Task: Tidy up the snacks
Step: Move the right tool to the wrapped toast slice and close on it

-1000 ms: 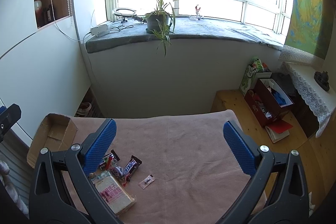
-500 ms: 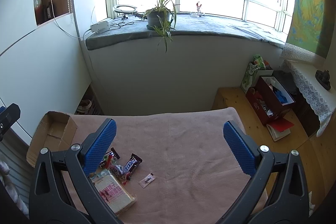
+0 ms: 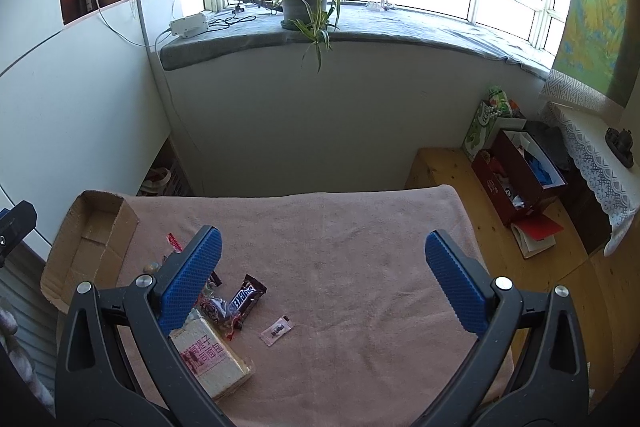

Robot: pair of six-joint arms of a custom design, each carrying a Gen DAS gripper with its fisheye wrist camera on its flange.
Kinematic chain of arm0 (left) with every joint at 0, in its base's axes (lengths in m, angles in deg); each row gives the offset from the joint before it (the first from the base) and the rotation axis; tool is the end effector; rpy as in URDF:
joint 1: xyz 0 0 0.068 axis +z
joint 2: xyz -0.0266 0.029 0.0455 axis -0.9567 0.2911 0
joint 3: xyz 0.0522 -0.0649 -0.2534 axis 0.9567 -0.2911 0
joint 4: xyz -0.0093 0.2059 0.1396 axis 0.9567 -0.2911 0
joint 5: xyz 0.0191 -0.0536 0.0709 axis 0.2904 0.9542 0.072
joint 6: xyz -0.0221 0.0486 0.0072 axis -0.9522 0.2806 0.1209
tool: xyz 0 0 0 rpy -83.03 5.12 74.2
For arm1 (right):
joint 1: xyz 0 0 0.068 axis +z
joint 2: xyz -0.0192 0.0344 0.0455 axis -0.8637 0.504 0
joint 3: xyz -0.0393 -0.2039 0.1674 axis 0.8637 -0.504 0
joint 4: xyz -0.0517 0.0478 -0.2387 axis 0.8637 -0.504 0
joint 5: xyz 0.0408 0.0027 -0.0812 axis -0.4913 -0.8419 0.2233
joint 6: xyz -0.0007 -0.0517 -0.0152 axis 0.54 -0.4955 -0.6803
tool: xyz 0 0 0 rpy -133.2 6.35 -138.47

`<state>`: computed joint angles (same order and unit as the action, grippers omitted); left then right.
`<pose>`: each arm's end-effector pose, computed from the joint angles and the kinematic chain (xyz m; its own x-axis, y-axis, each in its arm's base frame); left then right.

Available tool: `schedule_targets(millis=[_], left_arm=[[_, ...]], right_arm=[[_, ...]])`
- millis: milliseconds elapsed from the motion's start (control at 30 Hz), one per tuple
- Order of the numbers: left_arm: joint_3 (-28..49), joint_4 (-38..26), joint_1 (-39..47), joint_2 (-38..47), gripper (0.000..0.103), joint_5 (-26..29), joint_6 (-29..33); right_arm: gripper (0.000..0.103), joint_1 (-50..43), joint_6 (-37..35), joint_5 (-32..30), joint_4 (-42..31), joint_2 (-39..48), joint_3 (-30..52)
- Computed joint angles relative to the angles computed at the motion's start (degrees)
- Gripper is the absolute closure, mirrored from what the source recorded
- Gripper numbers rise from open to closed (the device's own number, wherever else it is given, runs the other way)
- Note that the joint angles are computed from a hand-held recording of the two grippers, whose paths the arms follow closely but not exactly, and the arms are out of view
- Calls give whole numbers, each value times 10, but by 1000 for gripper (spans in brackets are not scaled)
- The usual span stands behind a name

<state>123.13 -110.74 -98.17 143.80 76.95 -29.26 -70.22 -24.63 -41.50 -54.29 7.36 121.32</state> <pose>0.2065 -0.0925 0.3415 -0.6335 -0.0779 -0.7698 0.1374 0.9678 -0.2110 0.1361 -0.0279 0.3404 -0.6659 0.1549 -0.7298 0.2553 0.9665 -0.0279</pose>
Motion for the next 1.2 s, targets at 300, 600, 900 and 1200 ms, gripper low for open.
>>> schedule_targets(millis=[300,600,900,1200], left_arm=[[-62,-7,51,4,0,69,-5],[-155,10,88,29,9,171,-18],[-215,33,123,72,21,285,-26],[-262,39,128,93,32,377,-59]], right_arm=[[0,31,-7,-20,36,27,-75],[0,29,-54,-150,70,106,-165],[0,28,-82,-233,83,206,-182],[14,33,-118,-290,75,289,-184]])
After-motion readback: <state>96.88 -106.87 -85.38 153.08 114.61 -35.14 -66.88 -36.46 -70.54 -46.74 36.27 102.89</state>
